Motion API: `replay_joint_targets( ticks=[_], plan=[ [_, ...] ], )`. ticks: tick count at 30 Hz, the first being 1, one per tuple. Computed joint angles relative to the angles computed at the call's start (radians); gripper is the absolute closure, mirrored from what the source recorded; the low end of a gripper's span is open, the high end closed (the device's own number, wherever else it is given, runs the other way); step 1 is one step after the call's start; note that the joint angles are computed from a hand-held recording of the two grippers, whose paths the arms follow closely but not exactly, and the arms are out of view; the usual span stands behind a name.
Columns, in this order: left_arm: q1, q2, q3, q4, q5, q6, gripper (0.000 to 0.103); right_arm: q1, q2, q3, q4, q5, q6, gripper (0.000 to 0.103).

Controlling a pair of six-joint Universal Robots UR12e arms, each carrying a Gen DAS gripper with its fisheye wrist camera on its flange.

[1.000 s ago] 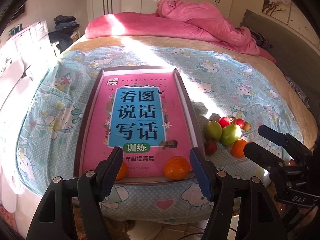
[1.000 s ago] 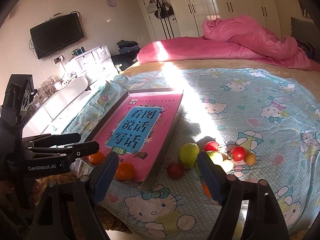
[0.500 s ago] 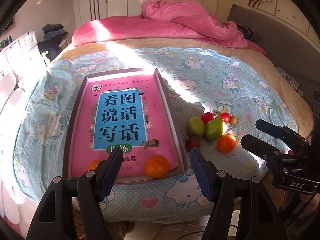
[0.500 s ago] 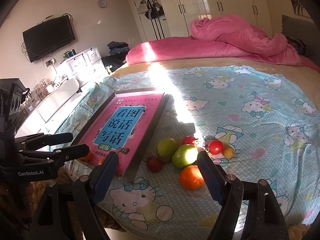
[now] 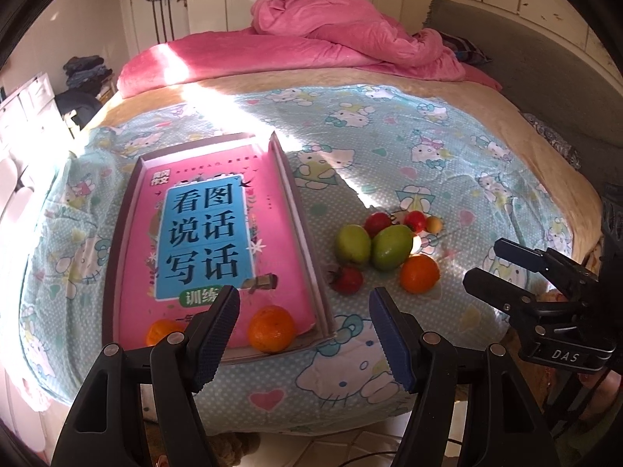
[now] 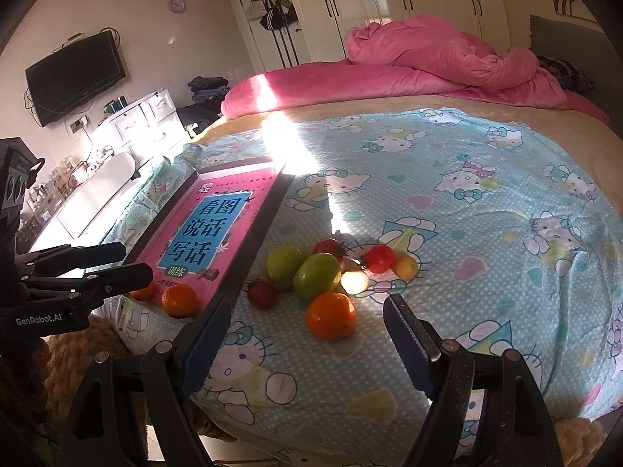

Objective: Organize fruits
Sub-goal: 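Move both open grippers back to the fruit cluster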

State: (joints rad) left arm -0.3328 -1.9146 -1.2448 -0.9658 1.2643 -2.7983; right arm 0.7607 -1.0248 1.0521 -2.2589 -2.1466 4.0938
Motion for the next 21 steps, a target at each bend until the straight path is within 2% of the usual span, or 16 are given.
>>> replay_joint_targets(
  ticks=[4, 7, 21],
  plan=[
    [-0.006, -0.005, 0.008, -0.019, -0.020, 0.012, 0.032, -0.004, -0.012, 0.021, -0.001, 0.007, 0.030, 0.023],
    [-0.014, -0.010, 0.014, -0.027, -0.025, 0.016, 0.024, -0.007, -0.020, 0.038, -0.010, 0.015, 0.042, 0.023],
    [-0.040, -0.052, 0.074, -0.115, -0.015, 0.071, 0.023, -0.022, -0.020, 0.050, 0.006, 0.068, 0.043, 0.023]
  ],
)
